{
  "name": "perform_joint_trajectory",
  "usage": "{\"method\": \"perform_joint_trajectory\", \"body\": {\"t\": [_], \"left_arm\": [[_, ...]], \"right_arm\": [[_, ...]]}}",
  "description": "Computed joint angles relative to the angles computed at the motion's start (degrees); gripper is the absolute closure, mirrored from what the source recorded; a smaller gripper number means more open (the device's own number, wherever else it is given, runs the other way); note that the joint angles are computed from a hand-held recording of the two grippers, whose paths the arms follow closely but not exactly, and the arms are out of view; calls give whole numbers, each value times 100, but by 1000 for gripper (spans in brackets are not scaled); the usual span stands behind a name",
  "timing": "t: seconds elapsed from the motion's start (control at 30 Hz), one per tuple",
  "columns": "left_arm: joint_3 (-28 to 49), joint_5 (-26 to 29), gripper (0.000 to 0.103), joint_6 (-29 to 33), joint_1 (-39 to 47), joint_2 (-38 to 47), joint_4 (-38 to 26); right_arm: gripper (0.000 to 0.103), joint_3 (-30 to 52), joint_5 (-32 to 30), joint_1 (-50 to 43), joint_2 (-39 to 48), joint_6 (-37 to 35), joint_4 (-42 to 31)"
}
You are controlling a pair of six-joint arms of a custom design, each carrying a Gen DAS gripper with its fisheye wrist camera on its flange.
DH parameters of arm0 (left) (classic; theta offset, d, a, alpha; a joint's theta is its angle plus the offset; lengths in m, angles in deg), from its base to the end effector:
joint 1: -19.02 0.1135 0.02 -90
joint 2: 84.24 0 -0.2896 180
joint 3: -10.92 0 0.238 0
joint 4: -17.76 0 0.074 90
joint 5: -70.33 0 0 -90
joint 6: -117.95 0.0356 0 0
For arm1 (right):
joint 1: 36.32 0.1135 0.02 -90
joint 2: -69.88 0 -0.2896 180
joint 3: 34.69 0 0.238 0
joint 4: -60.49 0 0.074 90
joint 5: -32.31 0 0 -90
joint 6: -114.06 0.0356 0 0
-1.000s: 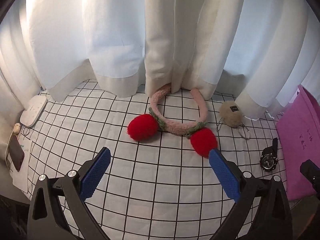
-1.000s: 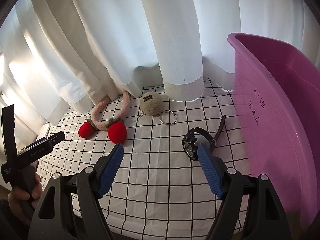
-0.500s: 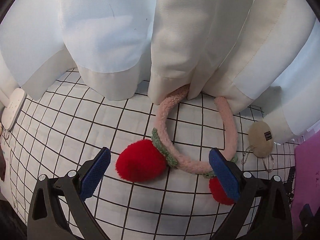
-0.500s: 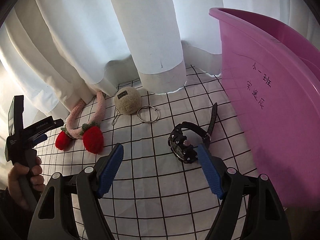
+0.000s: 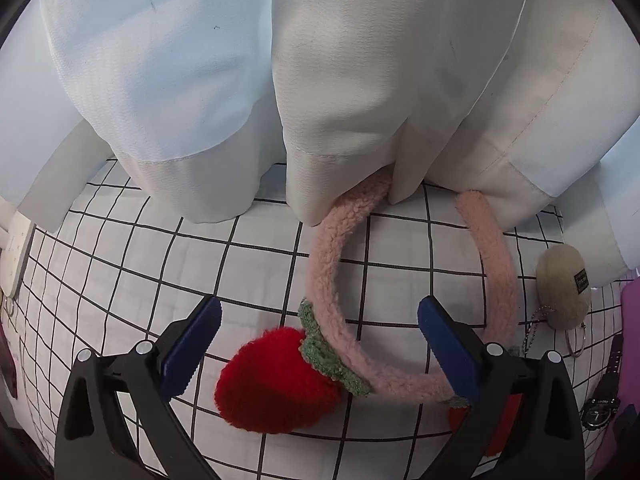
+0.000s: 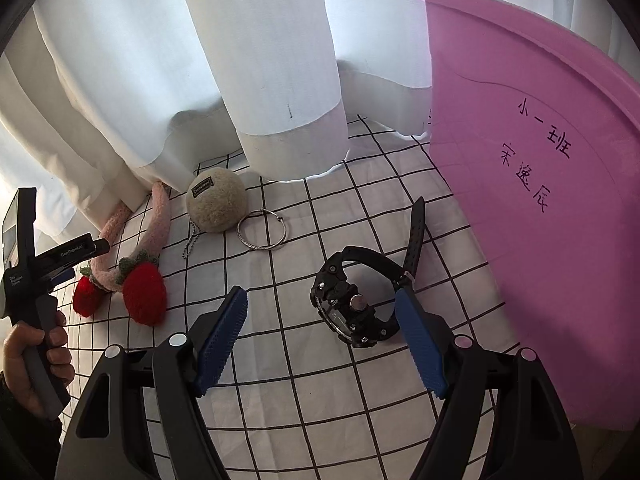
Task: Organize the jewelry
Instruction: 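Close the right tool on the black wristwatch case while the left tool reaches the pink headband, then close the left tool on the pink headband while the right tool lifts the watch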
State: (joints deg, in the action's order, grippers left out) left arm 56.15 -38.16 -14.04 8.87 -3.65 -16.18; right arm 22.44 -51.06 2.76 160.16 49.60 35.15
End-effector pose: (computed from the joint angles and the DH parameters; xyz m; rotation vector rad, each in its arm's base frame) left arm 0.2036 -0.0250 0.1607 -0.8096 2.5487 0.1763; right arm 0.2183 0.1720 0.1797 -0.2647 2.5910 0.2652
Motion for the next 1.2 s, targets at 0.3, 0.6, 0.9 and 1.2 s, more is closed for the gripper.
{"method": "perform_joint_trajectory", "body": {"t": [0.3,0.6,0.9,1.2], "left_arm": [[94,55,6,286,230,535,397],[419,91,6,447,389,1313,729],[271,28,6,318,382,1386,1135],[-102,-219,8,11,-168,1321,1489]], "right_arm": [[30,202,-84,-254,761,238,14],[30,358,-182,-456,1363,452,172],[29,495,180,-299,1689,430,395],[30,288,166,-196,1641,414,705]]}}
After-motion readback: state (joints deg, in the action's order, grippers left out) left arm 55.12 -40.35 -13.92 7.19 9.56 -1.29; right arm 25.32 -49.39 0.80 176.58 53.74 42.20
